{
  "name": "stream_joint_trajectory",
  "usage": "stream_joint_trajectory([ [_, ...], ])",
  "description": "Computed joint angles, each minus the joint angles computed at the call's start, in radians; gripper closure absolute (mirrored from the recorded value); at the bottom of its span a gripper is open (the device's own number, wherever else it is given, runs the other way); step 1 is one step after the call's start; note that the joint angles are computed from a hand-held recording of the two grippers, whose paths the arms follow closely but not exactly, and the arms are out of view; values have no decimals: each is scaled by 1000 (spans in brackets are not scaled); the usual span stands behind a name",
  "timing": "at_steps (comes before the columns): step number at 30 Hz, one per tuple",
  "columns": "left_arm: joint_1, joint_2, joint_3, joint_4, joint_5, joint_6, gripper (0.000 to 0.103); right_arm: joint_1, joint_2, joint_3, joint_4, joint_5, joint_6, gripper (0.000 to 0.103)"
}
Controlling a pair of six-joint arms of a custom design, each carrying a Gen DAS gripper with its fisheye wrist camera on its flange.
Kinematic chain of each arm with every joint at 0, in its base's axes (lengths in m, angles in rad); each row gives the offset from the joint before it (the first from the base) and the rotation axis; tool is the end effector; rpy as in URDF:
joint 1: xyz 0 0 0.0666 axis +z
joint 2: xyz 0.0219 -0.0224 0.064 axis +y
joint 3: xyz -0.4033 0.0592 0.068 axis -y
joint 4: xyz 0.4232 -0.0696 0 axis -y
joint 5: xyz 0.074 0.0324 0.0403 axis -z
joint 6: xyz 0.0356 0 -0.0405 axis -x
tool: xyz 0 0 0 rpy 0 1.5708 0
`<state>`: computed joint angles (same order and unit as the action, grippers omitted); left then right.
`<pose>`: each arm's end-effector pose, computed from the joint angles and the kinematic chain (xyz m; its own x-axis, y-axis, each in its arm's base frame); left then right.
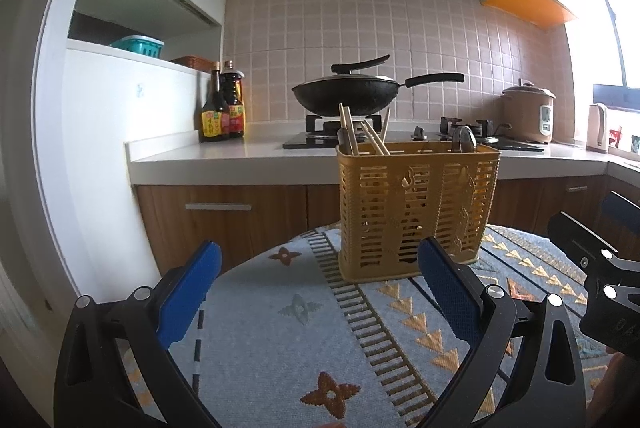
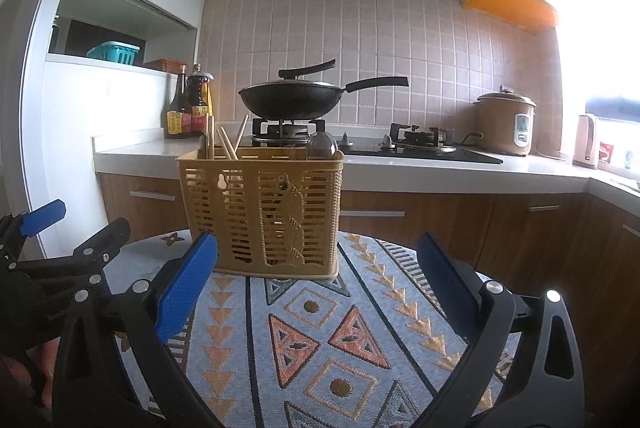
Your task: Organize utensils
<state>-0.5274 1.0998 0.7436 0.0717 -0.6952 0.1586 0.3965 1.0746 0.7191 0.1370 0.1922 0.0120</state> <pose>0.3512 -0.1786 0.3446 -0.2166 -0.0142 -0.9761 -0.1813 0.9831 0.0259 0.3651 0.1450 0.3465 -0.1975 -0.0954 -0.9757 -0.2095 0.9764 -0.0531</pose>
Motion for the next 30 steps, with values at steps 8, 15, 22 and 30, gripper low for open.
stream_joint_trajectory([
  [8, 2, -1, 0, -5, 3, 0, 8, -2, -1, 1, -4, -1, -1, 8],
  [15, 6, 0, 3, -13, 9, 6, 8, -4, 2, 5, -14, -3, -3, 8],
  [22, 6, -2, 3, -18, 11, 9, 8, -3, 7, 9, -16, -3, -2, 8],
  [30, 12, -1, 5, -27, 18, 21, 8, -1, 9, 10, -20, -3, 4, 8],
])
